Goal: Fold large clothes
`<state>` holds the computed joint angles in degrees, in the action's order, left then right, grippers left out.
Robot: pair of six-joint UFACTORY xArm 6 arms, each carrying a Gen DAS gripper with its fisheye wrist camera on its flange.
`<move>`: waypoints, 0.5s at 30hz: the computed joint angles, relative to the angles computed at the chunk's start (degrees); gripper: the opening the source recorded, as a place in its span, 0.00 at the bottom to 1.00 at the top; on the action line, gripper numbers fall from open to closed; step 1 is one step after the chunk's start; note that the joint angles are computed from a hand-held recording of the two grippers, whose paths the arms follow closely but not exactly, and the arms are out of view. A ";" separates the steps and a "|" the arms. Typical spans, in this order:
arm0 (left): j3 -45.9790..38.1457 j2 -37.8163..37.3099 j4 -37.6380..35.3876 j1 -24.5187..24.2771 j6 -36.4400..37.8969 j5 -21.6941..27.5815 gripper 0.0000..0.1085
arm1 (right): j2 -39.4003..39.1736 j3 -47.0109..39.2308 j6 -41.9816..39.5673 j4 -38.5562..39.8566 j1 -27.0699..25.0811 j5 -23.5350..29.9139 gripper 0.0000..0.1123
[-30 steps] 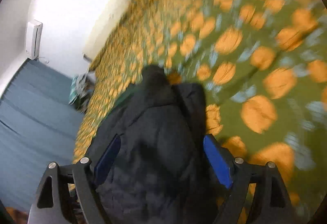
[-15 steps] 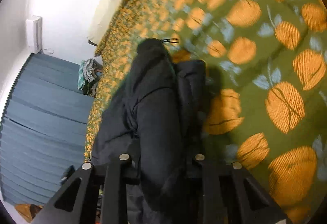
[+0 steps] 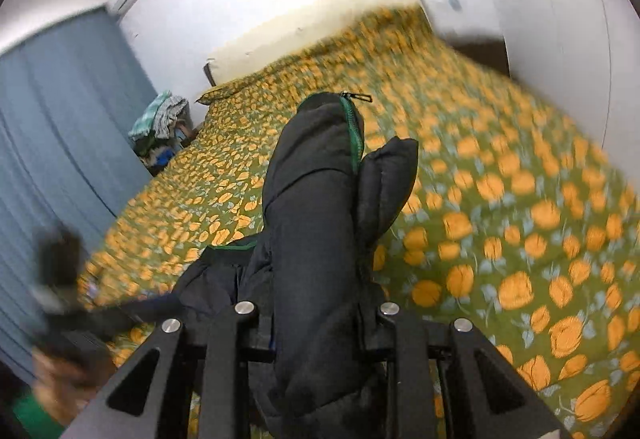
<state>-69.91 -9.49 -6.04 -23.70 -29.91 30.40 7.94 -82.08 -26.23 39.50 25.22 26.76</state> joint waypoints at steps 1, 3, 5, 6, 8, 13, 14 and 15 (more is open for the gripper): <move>-2.04 0.72 -4.26 0.18 3.85 0.75 0.86 | -1.17 1.99 0.43 -2.18 1.58 -2.81 0.23; -5.71 2.52 -11.54 0.33 9.90 3.23 0.86 | -2.55 4.70 3.18 -8.04 4.45 -7.18 0.23; -10.92 5.81 -16.87 1.00 14.49 8.01 0.86 | -3.38 6.36 6.60 -15.19 7.21 -9.87 0.23; -11.62 6.23 -16.47 0.84 14.10 8.96 0.86 | -3.76 6.97 7.37 -17.52 8.04 -10.75 0.23; -14.31 7.79 -15.98 1.52 13.81 11.94 0.86 | -4.65 8.92 9.41 -23.39 10.02 -13.06 0.23; -20.48 11.49 -10.18 1.89 9.82 21.28 0.86 | -6.05 14.19 21.43 -45.95 12.60 -19.64 0.23; -21.66 12.12 -7.31 1.33 8.26 23.39 0.86 | -6.02 14.69 23.97 -49.90 12.58 -20.52 0.23; -23.65 13.44 -3.74 0.58 6.43 26.80 0.86 | -6.07 15.26 27.36 -55.19 12.40 -21.52 0.23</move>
